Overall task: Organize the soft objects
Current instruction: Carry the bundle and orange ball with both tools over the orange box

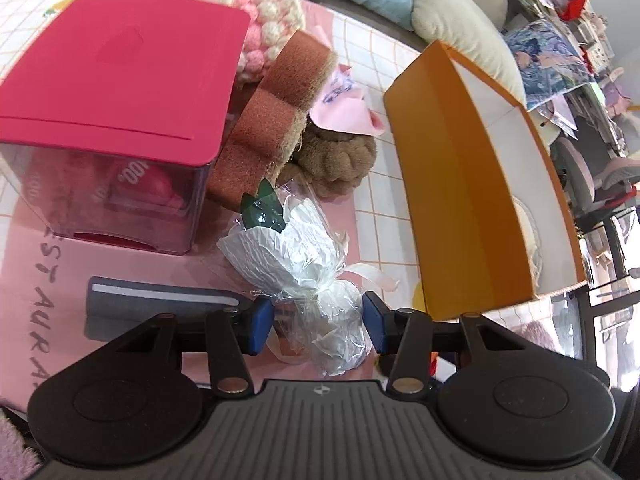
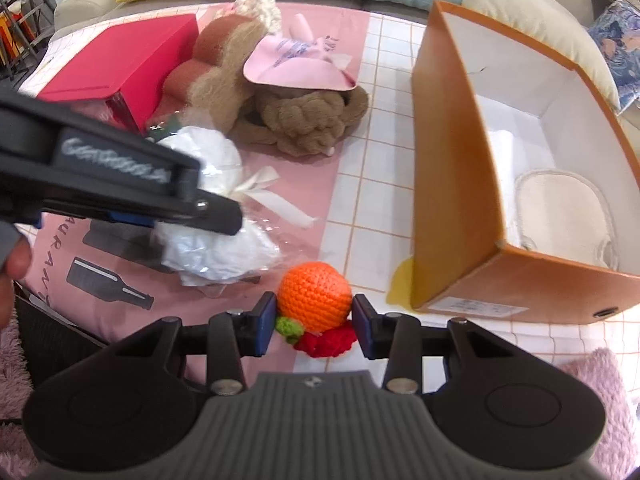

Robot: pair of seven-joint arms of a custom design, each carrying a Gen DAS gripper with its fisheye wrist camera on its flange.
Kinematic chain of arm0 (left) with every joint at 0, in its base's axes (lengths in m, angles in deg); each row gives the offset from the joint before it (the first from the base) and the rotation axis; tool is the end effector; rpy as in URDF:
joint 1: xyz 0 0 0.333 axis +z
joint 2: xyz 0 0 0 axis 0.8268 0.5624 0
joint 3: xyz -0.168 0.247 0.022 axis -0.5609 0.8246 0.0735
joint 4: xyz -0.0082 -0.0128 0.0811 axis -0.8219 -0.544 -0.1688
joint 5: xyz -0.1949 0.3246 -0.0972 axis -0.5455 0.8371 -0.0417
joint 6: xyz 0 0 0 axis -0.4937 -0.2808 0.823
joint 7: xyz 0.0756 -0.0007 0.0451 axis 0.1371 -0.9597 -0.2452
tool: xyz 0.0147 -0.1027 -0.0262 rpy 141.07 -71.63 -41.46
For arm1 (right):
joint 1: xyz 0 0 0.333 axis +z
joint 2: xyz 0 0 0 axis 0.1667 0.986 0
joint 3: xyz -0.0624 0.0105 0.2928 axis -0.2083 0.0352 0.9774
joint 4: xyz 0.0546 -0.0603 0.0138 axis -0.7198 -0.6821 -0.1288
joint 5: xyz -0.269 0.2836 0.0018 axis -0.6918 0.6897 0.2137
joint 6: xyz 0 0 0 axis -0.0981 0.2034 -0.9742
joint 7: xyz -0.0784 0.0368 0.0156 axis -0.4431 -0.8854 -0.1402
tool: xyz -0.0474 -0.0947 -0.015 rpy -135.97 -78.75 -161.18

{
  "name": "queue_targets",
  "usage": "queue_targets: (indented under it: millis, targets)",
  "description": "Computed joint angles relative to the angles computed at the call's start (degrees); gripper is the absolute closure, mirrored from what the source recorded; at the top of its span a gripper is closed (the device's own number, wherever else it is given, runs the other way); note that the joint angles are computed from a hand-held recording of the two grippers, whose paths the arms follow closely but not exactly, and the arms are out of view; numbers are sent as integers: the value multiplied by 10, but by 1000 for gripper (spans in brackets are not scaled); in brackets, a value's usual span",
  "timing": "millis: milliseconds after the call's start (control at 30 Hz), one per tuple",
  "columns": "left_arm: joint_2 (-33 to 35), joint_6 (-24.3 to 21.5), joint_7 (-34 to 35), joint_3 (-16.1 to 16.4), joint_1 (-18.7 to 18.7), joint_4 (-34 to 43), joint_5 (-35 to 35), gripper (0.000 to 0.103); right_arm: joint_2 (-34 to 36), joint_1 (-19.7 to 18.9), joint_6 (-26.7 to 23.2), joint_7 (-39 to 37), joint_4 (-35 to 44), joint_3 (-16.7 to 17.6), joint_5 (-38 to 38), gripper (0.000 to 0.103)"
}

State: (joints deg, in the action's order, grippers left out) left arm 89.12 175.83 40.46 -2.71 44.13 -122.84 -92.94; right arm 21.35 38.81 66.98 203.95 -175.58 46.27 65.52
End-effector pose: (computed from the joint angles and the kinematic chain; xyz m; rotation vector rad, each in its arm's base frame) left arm 0.5497 -0.2373 0.4542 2.0550 -2.0955 0.8736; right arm 0.4989 0.3800 0.4486 -2.1041 1.8128 -0.4273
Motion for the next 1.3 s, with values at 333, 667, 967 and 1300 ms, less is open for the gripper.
queue_targets:
  millis: [333,667,967,1300]
  targets:
    - [-79,-16,68,7,-4,-46,-31,49,-67,-6,41,1,-56,5,-7,63]
    - [-101,1,139,8,-24,-19,-43,49,-141,-37,94,64,-88,9,-90,62]
    - [-22,13,200,-13,-39,103,-34,49,-152,-76,57,104,-69,3,-175,62]
    - [124,-49,161,-30,-67,288,74,49,-135,-106,33,70,-60,-20,-149,62]
